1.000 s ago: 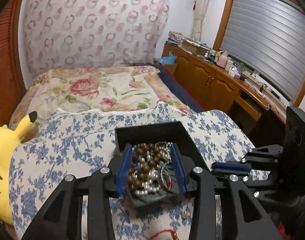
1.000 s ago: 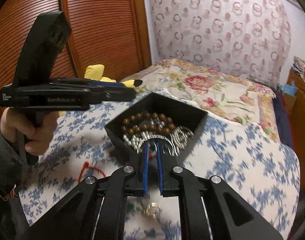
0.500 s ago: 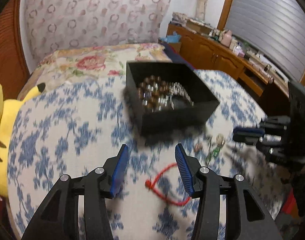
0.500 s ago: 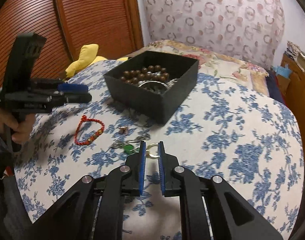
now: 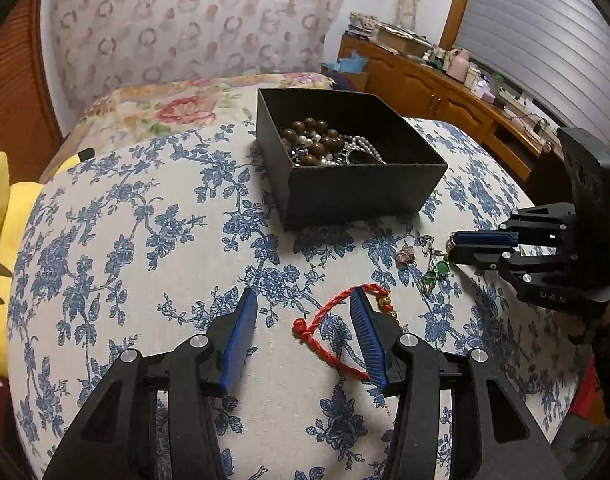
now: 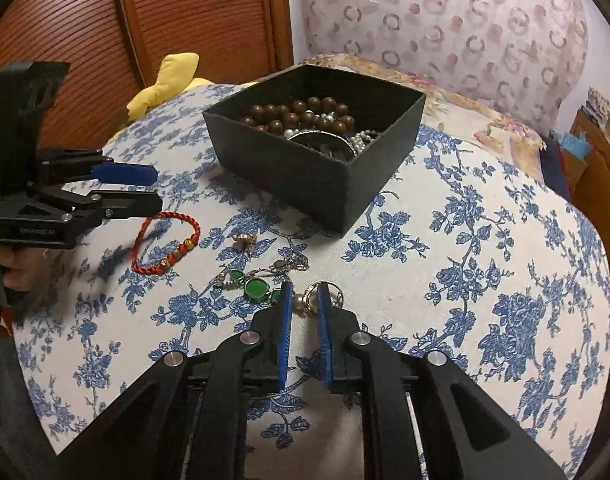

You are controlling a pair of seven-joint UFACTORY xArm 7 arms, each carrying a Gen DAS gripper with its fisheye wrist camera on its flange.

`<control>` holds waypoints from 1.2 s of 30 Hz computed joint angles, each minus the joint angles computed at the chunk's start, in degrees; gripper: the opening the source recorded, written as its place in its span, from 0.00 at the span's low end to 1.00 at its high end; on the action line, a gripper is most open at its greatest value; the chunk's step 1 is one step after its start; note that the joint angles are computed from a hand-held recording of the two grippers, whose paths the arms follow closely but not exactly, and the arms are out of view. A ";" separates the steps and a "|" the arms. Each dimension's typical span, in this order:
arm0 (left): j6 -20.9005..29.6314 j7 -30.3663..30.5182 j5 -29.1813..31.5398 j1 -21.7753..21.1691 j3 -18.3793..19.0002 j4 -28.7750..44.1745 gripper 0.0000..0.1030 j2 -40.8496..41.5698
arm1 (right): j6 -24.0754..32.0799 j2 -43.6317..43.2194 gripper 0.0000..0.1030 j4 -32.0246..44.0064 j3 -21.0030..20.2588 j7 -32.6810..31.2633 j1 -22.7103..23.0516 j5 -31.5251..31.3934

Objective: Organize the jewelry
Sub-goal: 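Grasp the red string bracelet with the left gripper, then drop the red string bracelet into the black box with the left gripper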

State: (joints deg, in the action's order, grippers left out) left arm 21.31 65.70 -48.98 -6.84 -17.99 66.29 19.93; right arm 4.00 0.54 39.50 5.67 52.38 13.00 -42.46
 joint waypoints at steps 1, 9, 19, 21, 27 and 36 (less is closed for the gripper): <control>-0.18 -0.01 0.03 -0.09 -0.03 -0.13 0.45 0.00 | -0.51 -0.06 0.10 -0.15 -0.06 -0.04 -0.05 -0.07; -2.38 0.00 0.81 -0.64 -0.21 -1.12 0.45 0.01 | -1.56 -2.21 0.10 -1.49 0.90 8.83 -2.44 -8.39; -9.42 2.77 2.10 0.66 -3.52 -3.41 0.13 0.40 | -2.06 -3.42 0.10 -1.82 3.14 13.64 -5.18 -12.88; -8.24 3.51 1.93 1.82 -4.46 -3.41 0.07 0.22 | -2.12 -3.49 0.10 -1.73 3.35 14.50 -5.38 -13.72; -4.36 8.13 -4.92 3.75 -5.76 -3.24 0.06 -1.64 | -2.49 -4.62 0.10 -1.61 4.08 17.15 -6.51 -16.59; -1.29 13.98 -14.22 -0.02 -2.57 -1.28 0.06 -5.48 | -3.11 -5.25 0.10 1.47 5.76 22.88 -8.73 -23.85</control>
